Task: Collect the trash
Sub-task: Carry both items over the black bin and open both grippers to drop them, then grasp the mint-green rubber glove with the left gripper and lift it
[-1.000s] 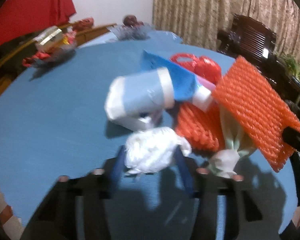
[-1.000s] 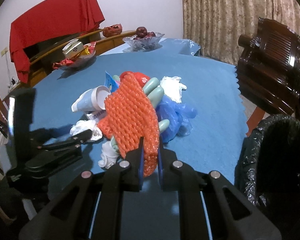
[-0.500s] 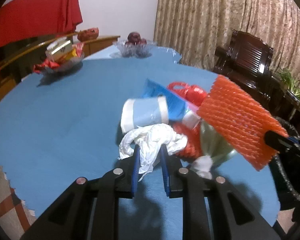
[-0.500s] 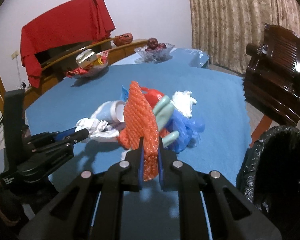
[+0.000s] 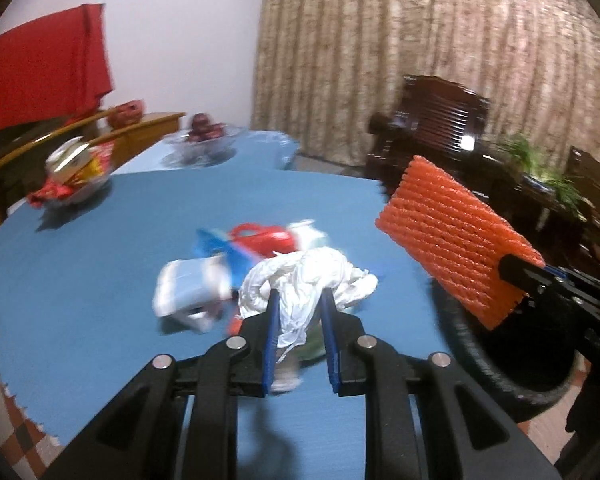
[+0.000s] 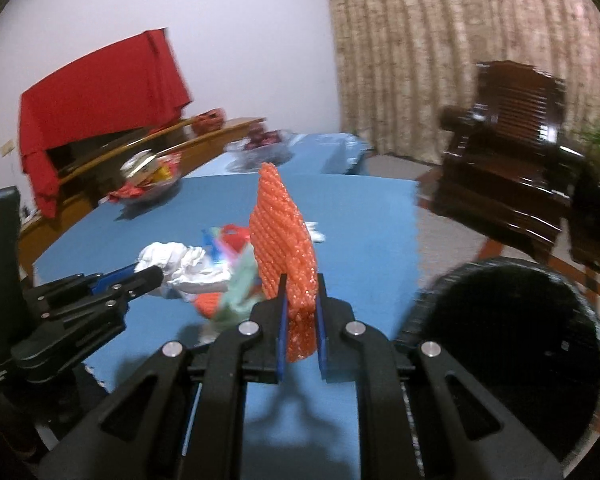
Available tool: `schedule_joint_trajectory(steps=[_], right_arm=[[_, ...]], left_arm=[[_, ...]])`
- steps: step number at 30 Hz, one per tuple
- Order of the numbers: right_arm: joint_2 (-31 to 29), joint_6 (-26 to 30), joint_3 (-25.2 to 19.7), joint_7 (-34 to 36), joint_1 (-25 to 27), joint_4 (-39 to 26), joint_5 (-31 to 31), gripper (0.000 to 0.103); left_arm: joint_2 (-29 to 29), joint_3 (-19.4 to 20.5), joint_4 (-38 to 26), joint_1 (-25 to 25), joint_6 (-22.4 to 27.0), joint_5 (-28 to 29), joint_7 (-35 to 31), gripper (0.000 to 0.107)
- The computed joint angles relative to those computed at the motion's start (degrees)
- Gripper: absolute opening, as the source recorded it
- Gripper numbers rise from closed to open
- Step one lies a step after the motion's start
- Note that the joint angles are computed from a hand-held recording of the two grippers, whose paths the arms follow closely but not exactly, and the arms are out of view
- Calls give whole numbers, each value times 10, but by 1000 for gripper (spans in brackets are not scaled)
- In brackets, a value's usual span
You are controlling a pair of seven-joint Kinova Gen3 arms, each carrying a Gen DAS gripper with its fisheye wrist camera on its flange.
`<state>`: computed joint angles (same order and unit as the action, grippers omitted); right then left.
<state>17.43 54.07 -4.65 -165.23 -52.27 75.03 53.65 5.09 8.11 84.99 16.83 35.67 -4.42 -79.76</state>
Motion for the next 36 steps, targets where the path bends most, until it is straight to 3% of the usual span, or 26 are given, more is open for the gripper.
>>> schedule_joint_trajectory(steps=[4, 12, 17, 19, 21, 24, 30, 36], right_arm=[[-32, 47, 1, -47, -2, 46, 15, 11], [-85, 156, -38, -133, 35, 140, 15, 11], [-102, 190, -66, -175, 64, 189, 1, 14], [-107, 198, -74, -194, 72, 209, -5, 16], [-112, 207, -81, -213, 78, 226, -10, 29], [-118, 212, -88, -233, 87, 242, -12, 49], [-114, 235, -105, -267, 78, 249, 15, 92], [-95, 203, -102, -255, 68, 212, 46, 96]], left_arm=[[23, 24, -25, 15, 0, 37, -43, 20], [86, 49, -84, 65, 14, 80, -108, 20], [127, 59, -128, 94, 31, 101, -133, 21], [143, 65, -146, 103, 44, 112, -145, 26], [156, 68, -161, 108, 54, 124, -155, 33], [166, 68, -171, 109, 64, 143, -167, 57], [143, 47, -140, 113, 39, 136, -163, 74], [80, 8, -56, 113, -25, 68, -103, 89]])
